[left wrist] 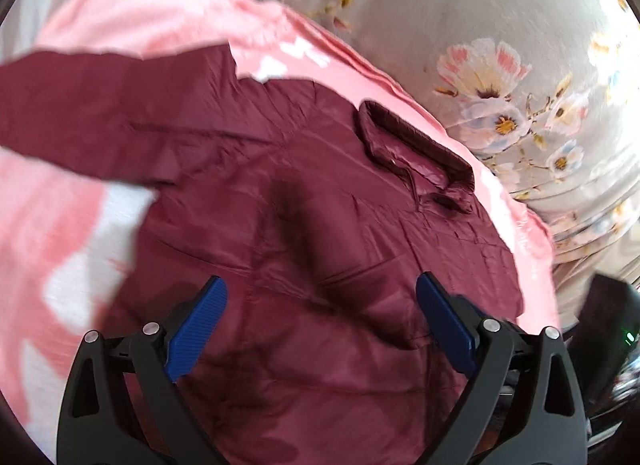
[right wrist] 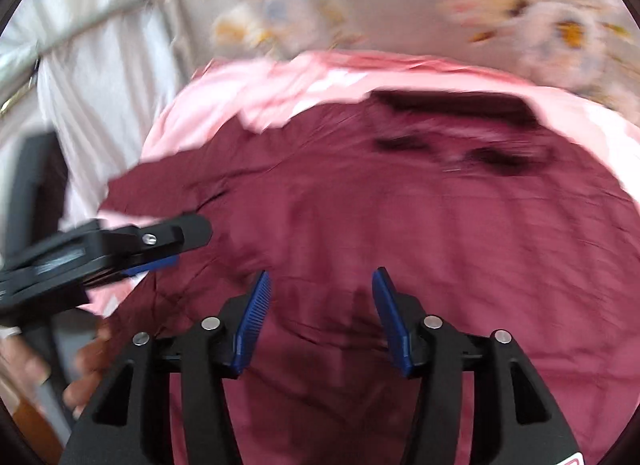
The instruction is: Fold large clothes
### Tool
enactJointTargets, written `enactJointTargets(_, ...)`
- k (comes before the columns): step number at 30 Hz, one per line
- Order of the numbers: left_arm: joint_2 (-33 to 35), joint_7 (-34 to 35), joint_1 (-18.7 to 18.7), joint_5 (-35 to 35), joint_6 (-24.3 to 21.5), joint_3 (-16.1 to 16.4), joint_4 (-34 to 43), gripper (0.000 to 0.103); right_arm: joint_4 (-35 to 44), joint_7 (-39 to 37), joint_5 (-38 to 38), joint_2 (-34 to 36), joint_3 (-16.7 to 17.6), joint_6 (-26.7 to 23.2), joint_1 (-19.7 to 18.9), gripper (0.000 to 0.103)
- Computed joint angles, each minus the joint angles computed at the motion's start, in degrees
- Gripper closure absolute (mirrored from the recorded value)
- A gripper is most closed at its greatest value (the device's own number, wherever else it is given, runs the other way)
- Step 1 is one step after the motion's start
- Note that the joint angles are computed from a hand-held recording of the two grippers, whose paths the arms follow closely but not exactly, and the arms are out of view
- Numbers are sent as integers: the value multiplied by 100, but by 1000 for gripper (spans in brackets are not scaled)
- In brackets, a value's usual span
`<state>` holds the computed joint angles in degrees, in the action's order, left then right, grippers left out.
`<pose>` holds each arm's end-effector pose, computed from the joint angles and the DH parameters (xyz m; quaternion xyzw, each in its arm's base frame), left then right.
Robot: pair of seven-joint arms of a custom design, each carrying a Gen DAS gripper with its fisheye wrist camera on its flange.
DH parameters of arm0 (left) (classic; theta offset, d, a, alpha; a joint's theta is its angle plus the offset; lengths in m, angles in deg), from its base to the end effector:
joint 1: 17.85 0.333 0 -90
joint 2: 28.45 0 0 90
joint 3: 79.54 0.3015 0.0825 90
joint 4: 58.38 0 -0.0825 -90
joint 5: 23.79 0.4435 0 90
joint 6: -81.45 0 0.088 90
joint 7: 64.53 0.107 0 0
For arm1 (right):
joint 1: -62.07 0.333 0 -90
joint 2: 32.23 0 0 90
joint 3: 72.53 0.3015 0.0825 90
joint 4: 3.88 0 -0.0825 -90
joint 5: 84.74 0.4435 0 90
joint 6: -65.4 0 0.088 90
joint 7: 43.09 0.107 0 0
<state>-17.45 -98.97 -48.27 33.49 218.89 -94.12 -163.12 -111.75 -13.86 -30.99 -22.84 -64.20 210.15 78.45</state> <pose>0.5023 -0.4820 0.4350 -0.8418 0.3575 -0.3671 0.1699 0.6299 0.2769 0.4302 -0.8494 0.3334 -0.0273 0.4082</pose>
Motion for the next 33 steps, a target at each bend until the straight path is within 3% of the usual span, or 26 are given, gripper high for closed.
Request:
enactJointTargets(4, 309, -76, 149, -185, 846, 96, 120, 10, -54, 446, 270, -90, -323, 134, -375, 50)
enactJointTargets(7, 450, -120, 124, -307, 1101, 196, 211, 14, 179, 1101, 360, 168, -510, 208, -693, 49)
enactJointTargets(9, 540, 54, 81, -411, 1002, 231, 352, 28, 536, 1605, 567, 512, -577, -13, -994, 48)
enactJointTargets(11, 622, 463, 81, -707, 800, 215, 501, 48, 880, 1955, 711, 838, -552, -243, -1247, 48)
enactJointTargets(12, 618, 521, 67, -761, 753, 238, 502, 53, 1085, 2129, 745, 1026, -526, -400, -1365, 48)
enactJointTargets(14, 626, 792, 70, -1022, 490, 227, 555, 84, 1364, 2323, 772, 1276, -422, -606, -1525, 49)
enactJointTargets(17, 584, 941, 75, -1157, 346, 258, 527, 94, 1840, 2783, 552, 1721, -329, -615, -1571, 55)
enactJointTargets(19, 554, 1052, 42, -1173, 62, 259, 567, 97, 2068, 3001, 441, 1922, -248, -583, -1620, 71)
enactJointTargets(21, 521, 1158, 0, -1117, -243, 251, 626, 98, 2233, 3063, 431, 2025, -128, -554, -1686, 98)
enactJointTargets(25, 463, 1343, -8, -1064, -531, 202, 655, 99, 1824, 2219, 844, 1583, 140, -89, -1818, 101)
enactJointTargets(27, 503, 1445, -15, -1109, -711, 173, 696, 99, 1543, 1836, 858, 1332, 113, 276, -1694, 101)
enactJointTargets(30, 656, 1593, -13, -1224, -808, 157, 769, 99, 1547, 2481, -242, 1465, -252, 532, -1261, 101)
enactJointTargets(33, 839, 1740, -127, -1108, -1090, 195, 963, 99, 1655, 3012, -976, 1706, -382, 537, -1123, 101)
